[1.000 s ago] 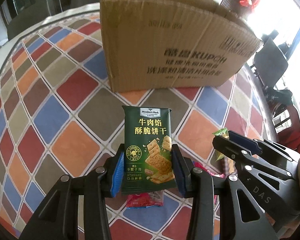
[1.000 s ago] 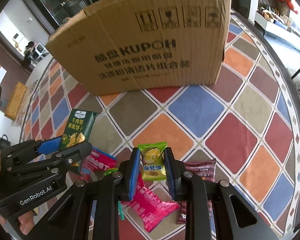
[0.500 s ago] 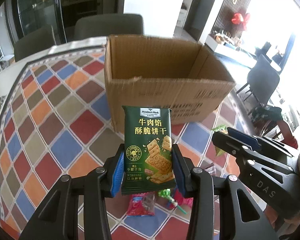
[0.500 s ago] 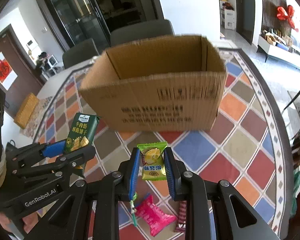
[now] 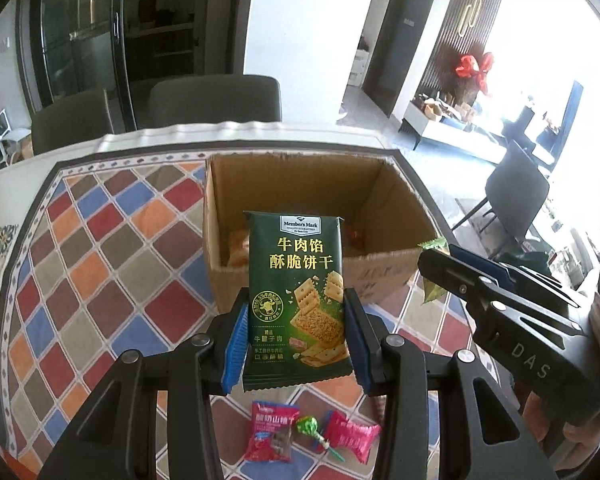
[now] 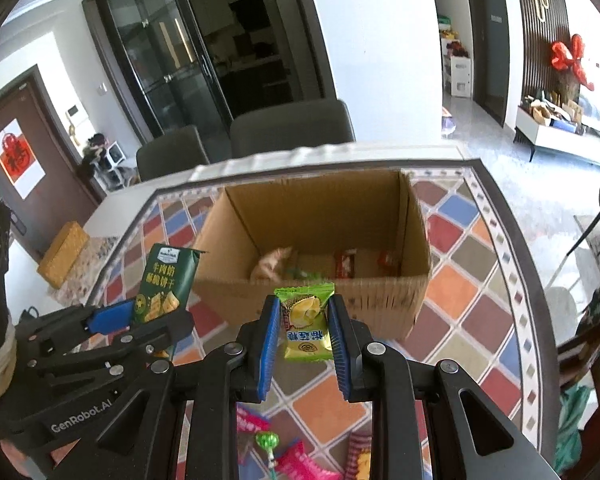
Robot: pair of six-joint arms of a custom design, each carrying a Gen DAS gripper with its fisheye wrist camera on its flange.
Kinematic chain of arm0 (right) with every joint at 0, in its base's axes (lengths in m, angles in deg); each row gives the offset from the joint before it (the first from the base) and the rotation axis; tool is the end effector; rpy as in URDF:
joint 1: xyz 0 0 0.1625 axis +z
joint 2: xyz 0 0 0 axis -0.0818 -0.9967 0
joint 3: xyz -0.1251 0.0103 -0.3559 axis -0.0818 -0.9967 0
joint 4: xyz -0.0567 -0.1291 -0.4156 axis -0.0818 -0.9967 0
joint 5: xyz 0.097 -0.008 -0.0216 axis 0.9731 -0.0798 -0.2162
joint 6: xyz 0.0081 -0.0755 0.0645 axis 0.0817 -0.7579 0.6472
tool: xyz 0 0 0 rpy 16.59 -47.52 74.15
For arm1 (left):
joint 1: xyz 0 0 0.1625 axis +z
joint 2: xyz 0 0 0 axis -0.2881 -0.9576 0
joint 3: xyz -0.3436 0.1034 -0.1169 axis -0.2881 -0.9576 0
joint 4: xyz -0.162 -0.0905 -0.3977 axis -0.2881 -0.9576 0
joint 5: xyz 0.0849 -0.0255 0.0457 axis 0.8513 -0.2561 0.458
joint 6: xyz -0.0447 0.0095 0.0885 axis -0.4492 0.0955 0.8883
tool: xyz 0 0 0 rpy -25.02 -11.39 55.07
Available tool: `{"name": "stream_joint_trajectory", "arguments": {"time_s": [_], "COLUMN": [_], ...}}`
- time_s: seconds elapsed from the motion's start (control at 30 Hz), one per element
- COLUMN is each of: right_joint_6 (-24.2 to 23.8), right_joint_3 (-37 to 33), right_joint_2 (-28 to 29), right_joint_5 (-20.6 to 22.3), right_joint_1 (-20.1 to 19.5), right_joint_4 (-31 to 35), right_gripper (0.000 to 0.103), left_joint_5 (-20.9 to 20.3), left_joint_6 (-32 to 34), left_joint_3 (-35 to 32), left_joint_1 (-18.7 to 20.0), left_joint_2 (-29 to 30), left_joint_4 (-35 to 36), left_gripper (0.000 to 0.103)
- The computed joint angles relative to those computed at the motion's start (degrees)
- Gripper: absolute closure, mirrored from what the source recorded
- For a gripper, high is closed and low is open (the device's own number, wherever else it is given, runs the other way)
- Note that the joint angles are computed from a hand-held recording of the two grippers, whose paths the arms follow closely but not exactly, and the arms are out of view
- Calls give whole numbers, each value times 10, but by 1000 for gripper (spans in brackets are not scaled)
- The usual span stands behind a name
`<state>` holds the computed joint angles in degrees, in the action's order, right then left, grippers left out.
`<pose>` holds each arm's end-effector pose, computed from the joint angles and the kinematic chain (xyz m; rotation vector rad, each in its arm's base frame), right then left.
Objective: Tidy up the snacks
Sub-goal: 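Carry both packets over the box and open both tools to drop them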
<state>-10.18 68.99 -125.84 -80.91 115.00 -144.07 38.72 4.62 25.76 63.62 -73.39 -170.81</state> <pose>0.3239 -0.6452 0.2686 0.4108 -2.4967 0.8285 -0.3390 -0.6523 0.2457 0.4901 2.4849 -0.6850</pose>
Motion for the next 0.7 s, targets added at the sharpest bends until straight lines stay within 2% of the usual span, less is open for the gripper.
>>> {"name": "stream_joint_trajectory", "arguments": {"time_s": [0.37, 0.57, 0.7], "right_joint_6": [-20, -28, -32], "right_joint_3": [-88, -133, -160], "right_joint_2": [50, 79, 99], "right_joint_5": [2, -4, -9], "right_joint_1": [-6, -12, -17], "right_joint_4": [23, 43, 52], "right_gripper": [77, 77, 77], "left_joint_5": [5, -6, -2], "left_joint_6": [15, 10, 5], "left_joint_3": [-92, -138, -178], "left_joint_1": [17, 33, 43], "left_joint_2": [58, 88, 115], "left_joint_4": [21, 33, 65], "left_gripper": [60, 60, 58]}}
